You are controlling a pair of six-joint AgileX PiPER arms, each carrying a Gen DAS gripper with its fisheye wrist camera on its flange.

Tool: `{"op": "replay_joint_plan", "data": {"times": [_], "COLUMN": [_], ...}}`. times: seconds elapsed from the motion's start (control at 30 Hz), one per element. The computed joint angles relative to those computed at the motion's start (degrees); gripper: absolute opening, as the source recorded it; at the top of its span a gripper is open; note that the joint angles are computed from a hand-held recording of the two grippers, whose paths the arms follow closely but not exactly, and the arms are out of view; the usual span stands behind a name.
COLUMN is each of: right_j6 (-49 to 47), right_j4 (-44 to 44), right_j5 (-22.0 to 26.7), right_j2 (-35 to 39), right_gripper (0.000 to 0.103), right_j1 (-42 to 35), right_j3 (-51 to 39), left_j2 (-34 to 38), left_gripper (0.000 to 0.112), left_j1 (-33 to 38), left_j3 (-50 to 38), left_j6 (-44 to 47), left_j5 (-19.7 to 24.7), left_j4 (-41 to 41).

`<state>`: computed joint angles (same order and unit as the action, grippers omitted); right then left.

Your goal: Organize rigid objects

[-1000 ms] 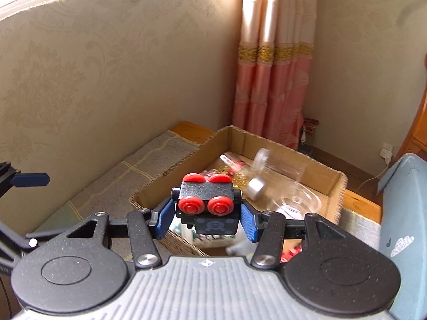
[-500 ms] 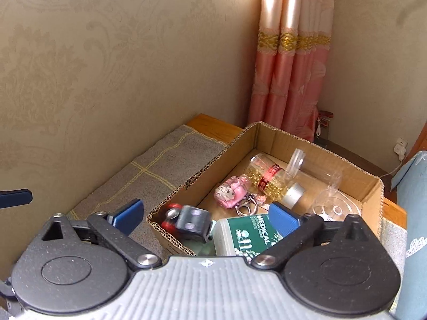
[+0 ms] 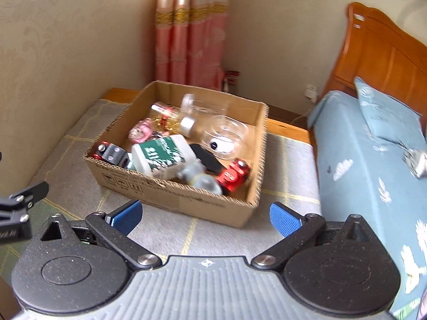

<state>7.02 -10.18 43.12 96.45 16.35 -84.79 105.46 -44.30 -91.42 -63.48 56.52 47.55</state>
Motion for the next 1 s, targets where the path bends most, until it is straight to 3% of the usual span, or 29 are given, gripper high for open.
{"op": "replay_joint_plan", "data": {"times": [0.17,0.4,1.0], "right_j6": [6.12,7.41,5.96], "right_j4": [-2.96,-1.88,2.1], "right_j5": [-2.11,-4.17,-6.02], "right_j2": [-6.69,-10.39,-12.12], "right_gripper": [0.103,0.103,0.103], "right_j1": [-0.68,-2.35,-3.63], "right_j3": [7.0,9.78,12.9], "left_j2": [2.47,5.0,7.54], "left_gripper": [0.101,0.101,0.102], "left_j1": [-0.02,-2.88,-6.26], "left_j3": [-7.67,-14.57,-19.08], "left_j6": [4.38,6.79,9.04], "left_j5": [2.16,6.11,9.89], "left_j4": [-6.27,-6.72,-3.57]}}
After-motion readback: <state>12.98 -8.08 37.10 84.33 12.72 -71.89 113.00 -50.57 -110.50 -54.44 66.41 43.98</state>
